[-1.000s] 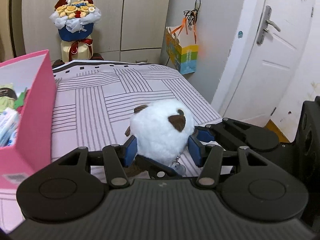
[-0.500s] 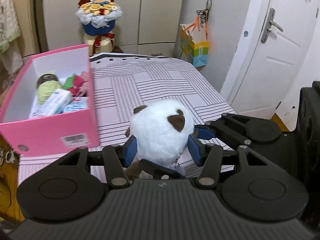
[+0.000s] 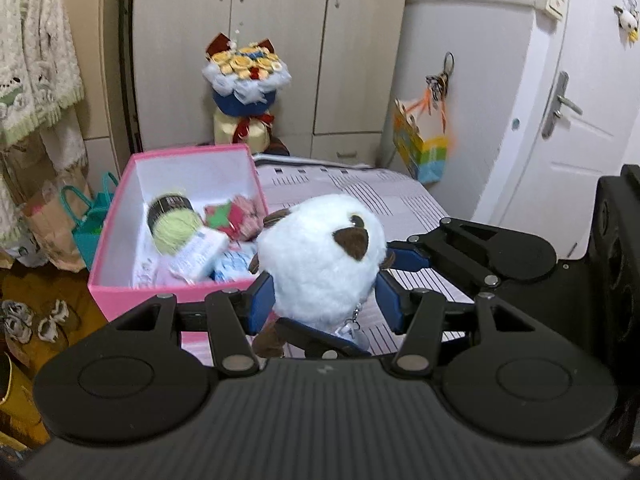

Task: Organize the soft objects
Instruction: 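Lift the cat plush with the left tool and carry it over the box, then lower the cat plush into the box and open the left tool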

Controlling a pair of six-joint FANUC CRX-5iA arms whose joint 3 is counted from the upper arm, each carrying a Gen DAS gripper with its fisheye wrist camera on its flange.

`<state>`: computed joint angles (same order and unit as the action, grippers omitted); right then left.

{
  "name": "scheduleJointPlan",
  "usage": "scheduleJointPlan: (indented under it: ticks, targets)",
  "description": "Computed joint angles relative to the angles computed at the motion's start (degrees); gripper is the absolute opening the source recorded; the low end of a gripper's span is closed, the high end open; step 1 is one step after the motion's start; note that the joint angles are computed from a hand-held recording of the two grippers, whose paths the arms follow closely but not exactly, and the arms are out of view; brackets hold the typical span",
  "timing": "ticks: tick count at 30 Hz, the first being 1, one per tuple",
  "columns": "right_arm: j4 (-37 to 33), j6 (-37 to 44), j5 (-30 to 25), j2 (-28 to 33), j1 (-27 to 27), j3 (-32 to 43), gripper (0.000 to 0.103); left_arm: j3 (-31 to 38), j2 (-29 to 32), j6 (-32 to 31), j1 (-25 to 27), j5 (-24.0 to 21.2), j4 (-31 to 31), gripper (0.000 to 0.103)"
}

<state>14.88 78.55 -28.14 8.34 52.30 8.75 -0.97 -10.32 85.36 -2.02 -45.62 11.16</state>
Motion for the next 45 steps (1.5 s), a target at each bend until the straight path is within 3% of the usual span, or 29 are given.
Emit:
scheduleJointPlan:
  ticks: [6,11,16,22,30,35,38,42,45]
  targets:
    - [-9.31,8.29,-2.41,7.72,-2.74,12.71,0.077,0.58,2.83,-7.57,5.31,2.9,8.12,0.053]
    - [-21.72,16.2,-9.13,16.19,-6.37,27.67,0.077,2.79,7.46,-11.11,8.94,3.88,14.48,0.053]
    - [-29.29,17.66,-16.79,25.74,-9.73,42.23,0.077,7.43,14.0,-10.57,10.99,2.37,17.34,0.053]
    - [-31.84,18.17,-22.97,34.42,-11.74,55.05,0.077,11.22,20.74,-10.18,13.14,0.39,22.98,0.053]
    - [-27.07,16.59,-30.28,44.88,-11.73,70.31,0.077,15.79,27.4,-6.68,13.55,-2.15,24.23,0.053]
    - [-21.01,14.68,-28.77,46.23,-10.3,70.41,0.077,17.07,28.92,-3.72,13.68,-1.98,22.72,0.053]
    - [-17.29,13.22,-21.63,40.57,-9.44,58.81,0.081,15.02,26.57,-1.15,13.22,2.07,18.96,0.054]
    - [-13.09,11.39,-12.13,32.4,-8.5,43.19,0.083,10.17,22.66,-3.46,13.36,5.39,19.35,0.054]
    - [-16.08,13.72,-6.13,26.66,-8.73,34.35,0.082,6.8,19.33,-2.73,13.08,7.68,16.99,0.054]
